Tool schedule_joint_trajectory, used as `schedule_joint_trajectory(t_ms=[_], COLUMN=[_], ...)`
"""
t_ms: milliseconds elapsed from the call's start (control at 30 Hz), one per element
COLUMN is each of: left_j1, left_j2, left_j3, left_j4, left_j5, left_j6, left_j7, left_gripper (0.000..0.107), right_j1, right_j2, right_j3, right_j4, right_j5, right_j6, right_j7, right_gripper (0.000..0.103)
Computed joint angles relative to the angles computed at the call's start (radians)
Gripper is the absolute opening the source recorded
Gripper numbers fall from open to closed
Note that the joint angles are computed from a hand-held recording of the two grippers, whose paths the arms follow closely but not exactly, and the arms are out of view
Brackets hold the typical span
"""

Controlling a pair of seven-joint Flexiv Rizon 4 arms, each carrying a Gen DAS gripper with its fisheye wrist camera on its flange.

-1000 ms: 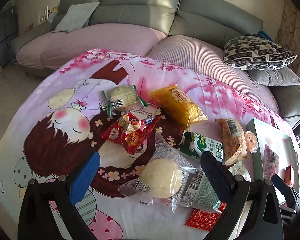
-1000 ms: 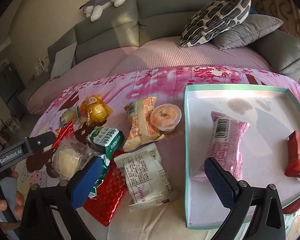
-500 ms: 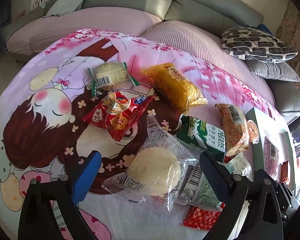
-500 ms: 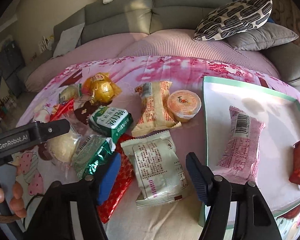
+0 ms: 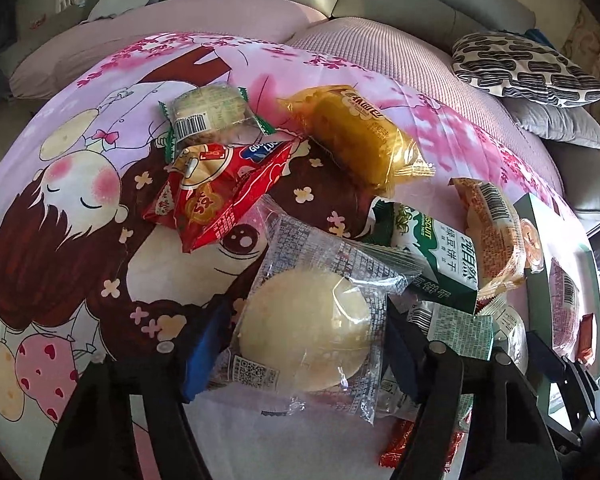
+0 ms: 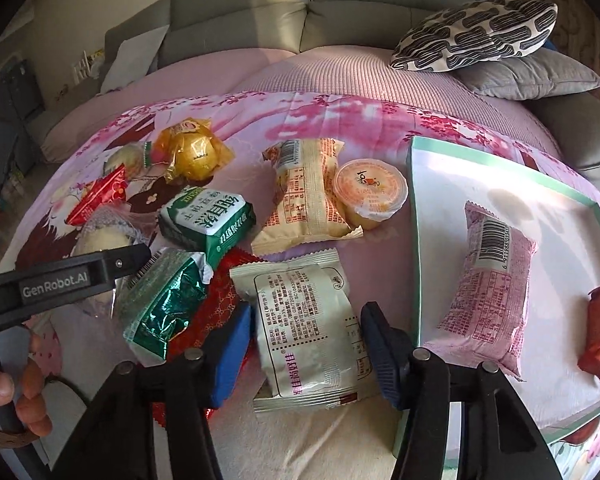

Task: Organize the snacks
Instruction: 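Grasp the white printed packet with the right gripper while the left grasps the bagged bun, then carry both items into the tray beside the placed packets and open both grippers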

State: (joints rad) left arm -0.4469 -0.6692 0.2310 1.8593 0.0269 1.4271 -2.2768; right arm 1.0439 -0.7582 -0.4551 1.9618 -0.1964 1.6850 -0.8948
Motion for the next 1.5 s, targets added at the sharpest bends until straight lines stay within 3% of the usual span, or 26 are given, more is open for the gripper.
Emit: schedule_joint_trajectory(t_ms=[133,500,900,1200,1500], left_j1=[-0.001,-0.032,-0.042,-0.099,-0.206], left_j2=[0.000,-0.008,-0.002,0.013,0.042], left_j3=[0.003,0.039,0.053,0.121,0.250], left_j4=[0.004,-0.022,-0.024,-0.021,-0.030], left_j5=[-0.001,0.027,0.059,0.090,0.177], left_j6=[0.010,-0.022,-0.005,0.014,0.045], left_j7=[-0.008,-0.039,-0.086,-0.140,-0.248], left_gripper=[0.067,0.066,0.058,0.058,0.058], right_j1=[0.008,0.012,-0.041,-0.028,0.066], right_j2=[-0.005,-0.006,0.014,0.028,0.034], right_j3=[-0.010,-0.015,0.042,0.028,-0.050], right_j4=[-0.004,-0.003,-0.001,0.017,0.046], right_j5=[-0.005,-0.016,-0.009,0.043,0.195], right_j6=[-0.008,-0.015,0.008,0.054,0.169], right_j7=[0.001,0.007,0.010,-0.007,-0.085], right_gripper=[0.059,0.058,0.056,0.056,0.056])
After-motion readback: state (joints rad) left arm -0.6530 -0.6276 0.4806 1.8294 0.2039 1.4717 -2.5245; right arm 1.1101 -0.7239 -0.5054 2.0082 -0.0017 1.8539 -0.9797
